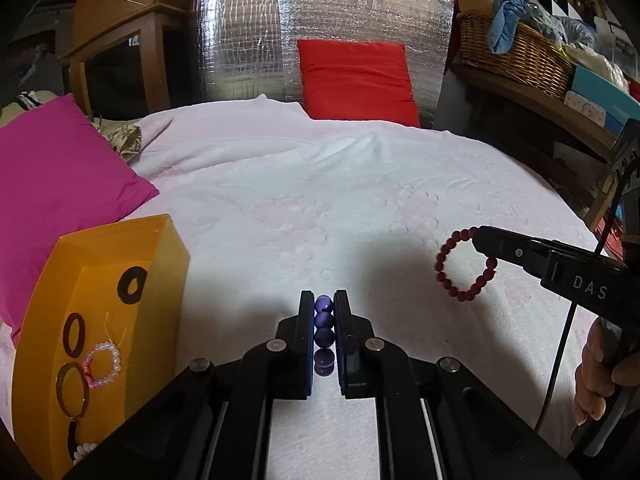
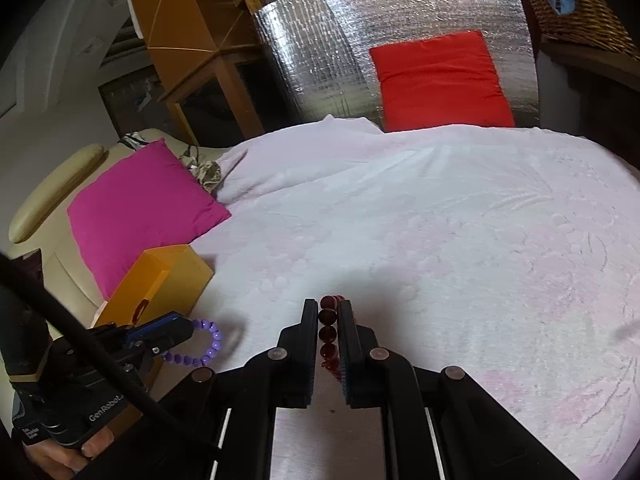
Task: Organize jewelry
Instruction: 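Carry both bracelets toward the orange box with both tools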
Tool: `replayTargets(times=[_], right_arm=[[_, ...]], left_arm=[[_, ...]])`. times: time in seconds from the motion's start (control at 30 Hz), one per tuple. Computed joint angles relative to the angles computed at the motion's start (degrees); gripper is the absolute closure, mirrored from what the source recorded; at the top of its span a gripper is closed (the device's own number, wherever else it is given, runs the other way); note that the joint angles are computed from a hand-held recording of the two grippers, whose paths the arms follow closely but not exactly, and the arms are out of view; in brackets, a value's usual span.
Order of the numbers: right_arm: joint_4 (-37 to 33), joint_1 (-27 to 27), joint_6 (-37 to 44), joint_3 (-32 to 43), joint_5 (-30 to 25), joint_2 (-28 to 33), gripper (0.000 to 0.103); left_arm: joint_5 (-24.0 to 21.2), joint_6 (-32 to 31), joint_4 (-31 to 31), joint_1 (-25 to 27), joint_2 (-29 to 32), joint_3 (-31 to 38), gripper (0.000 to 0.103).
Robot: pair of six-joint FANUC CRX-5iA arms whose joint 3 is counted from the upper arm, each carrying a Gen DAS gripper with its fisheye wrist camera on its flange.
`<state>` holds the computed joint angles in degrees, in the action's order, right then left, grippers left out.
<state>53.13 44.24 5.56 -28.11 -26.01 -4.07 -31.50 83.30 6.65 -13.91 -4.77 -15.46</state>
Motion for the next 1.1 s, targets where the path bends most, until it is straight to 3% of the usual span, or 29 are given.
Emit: replayTargets(times=[0.2, 0.73, 1.1], right_arm=[[2.6, 0.7, -2.1, -0.2, 1.8, 0.3, 0.092], [19.0, 3.2, -15.9, -3.2, 4.7, -0.7, 0.092], [28.4, 3.1, -22.3, -1.6, 11.6, 1.8, 0.092]], left_arm=[[-0.3, 4.2, -3.9, -0.1, -1.6, -0.2, 0.094], [0.0, 16.2, -13.1, 0.6, -8.1, -2.3, 0.093], [1.8, 18.0, -11.6, 6.8, -16.3, -7.3, 0.093]])
